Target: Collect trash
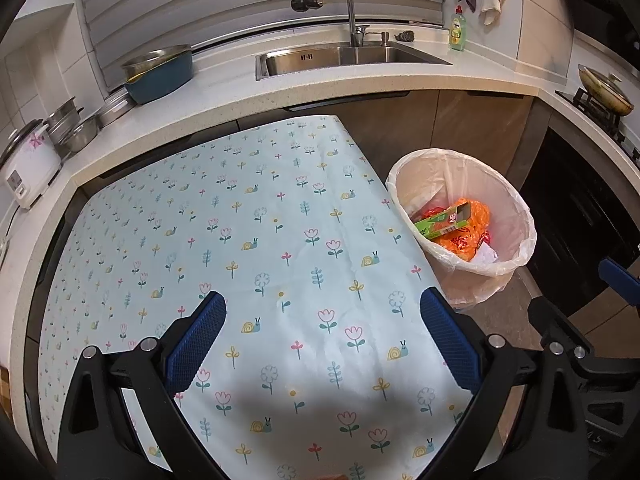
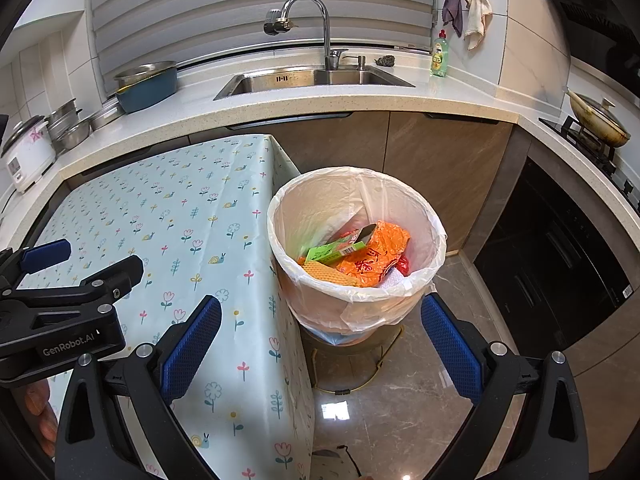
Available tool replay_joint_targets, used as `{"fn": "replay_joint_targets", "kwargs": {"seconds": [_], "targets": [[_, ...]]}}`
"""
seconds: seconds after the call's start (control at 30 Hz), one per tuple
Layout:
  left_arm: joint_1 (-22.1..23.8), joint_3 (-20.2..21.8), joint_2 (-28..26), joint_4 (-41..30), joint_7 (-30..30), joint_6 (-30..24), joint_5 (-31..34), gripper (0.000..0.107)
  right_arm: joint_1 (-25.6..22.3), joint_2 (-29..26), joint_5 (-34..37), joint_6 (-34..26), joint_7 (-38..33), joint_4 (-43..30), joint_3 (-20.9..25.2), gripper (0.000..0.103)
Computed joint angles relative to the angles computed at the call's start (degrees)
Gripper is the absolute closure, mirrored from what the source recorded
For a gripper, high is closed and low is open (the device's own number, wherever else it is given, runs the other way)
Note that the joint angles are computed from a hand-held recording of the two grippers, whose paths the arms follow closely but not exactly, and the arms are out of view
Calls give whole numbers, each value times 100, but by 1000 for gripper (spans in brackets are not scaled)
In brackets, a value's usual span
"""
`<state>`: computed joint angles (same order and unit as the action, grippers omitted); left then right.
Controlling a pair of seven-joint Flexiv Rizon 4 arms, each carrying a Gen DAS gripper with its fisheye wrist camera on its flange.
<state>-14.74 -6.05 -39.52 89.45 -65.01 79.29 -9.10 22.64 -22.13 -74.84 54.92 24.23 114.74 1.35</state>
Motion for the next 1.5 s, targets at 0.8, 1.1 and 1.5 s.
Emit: {"fn": "replay_joint_targets", "kwargs": {"seconds": [0.8,1.1,1.5], "targets": [[-184,269,-78,-131,-348,-52,243,14,-73,-35,-66,144,96,69,-44,6],[-179,273,-57,-112,-366,-13,292,14,-106,-30,-111,165,115,86,-40,6],[-134,206,-40,-87,-351,-66,256,13,-119,-16,-139,151,144,98,-37,6]]}}
